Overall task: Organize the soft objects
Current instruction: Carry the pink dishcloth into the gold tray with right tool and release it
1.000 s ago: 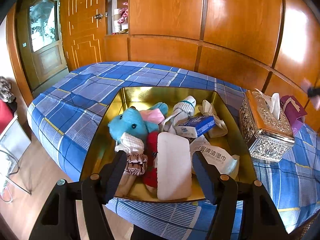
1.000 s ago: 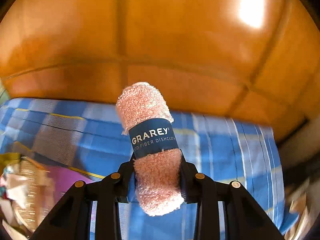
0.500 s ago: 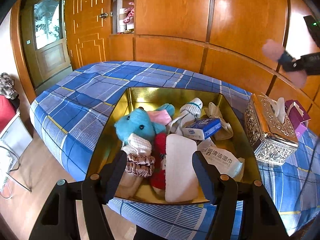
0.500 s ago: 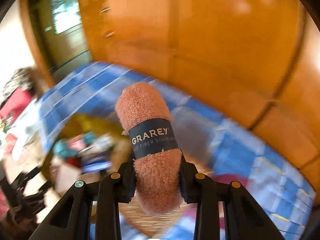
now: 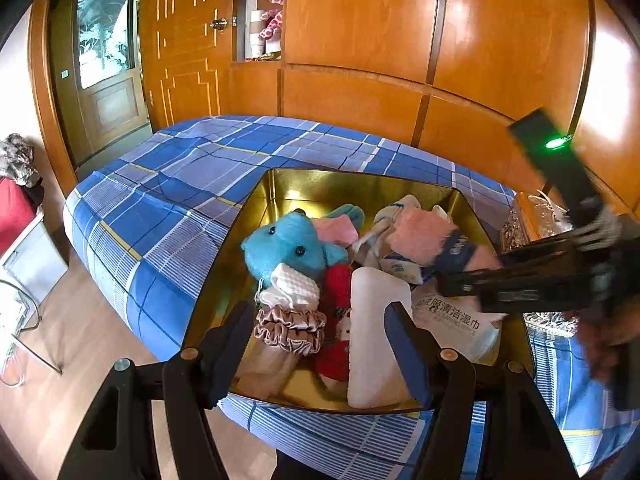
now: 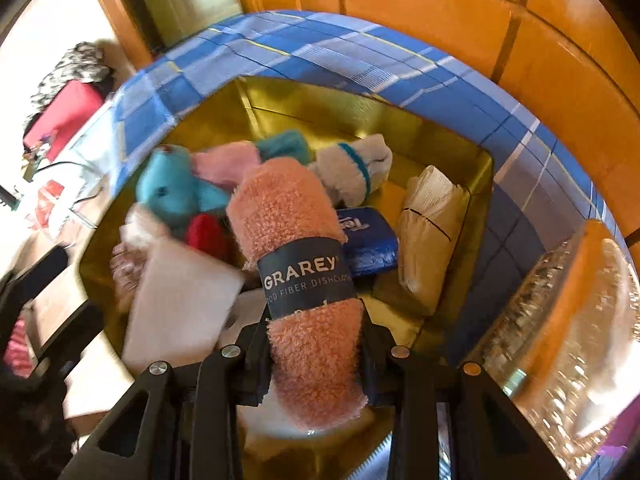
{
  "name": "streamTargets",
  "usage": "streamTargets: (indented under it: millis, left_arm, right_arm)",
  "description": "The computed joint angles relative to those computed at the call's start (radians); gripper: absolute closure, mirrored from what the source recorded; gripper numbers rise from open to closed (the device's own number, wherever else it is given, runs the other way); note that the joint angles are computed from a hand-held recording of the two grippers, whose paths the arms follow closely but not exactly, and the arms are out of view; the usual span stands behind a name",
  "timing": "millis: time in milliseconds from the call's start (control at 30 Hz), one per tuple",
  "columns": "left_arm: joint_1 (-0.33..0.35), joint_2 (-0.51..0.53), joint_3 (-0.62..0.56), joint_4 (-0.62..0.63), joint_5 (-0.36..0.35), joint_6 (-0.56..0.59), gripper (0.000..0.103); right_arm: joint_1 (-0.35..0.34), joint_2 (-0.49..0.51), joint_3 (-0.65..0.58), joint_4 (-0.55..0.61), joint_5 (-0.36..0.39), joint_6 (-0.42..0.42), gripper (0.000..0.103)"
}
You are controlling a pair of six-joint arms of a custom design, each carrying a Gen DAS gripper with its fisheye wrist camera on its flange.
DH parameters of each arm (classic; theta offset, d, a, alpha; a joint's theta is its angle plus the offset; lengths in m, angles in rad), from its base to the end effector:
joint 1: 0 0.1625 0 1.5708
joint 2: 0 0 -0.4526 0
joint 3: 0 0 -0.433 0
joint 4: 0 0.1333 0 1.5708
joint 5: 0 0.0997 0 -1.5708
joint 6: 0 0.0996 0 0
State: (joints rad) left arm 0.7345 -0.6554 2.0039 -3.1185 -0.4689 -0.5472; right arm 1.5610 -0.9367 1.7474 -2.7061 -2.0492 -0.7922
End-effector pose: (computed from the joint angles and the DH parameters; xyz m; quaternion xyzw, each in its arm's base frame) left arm -0.2674 -0.5408 -0.0084 0.0706 0.8465 -0.3975 0.3471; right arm 0.0807 -0.6900 0.1613 0.3302 -0.9009 0.0533 0.2765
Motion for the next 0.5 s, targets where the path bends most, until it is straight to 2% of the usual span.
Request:
streamTargets:
  millis: [200,500]
  left_arm:
    - [0.005,0.002,-0.002,0.014,0.006,-0.016,0.035]
    - [0.000,0.000,-0.002,0.052,0.042,-0.050,0.034]
  right_arm:
    - [-0.008,0.056,-0.029,-0.057,-0.034,0.032,0.070]
    - [-0.016,0.050,-0.007,-0.133,0.010,-0.010,0.062]
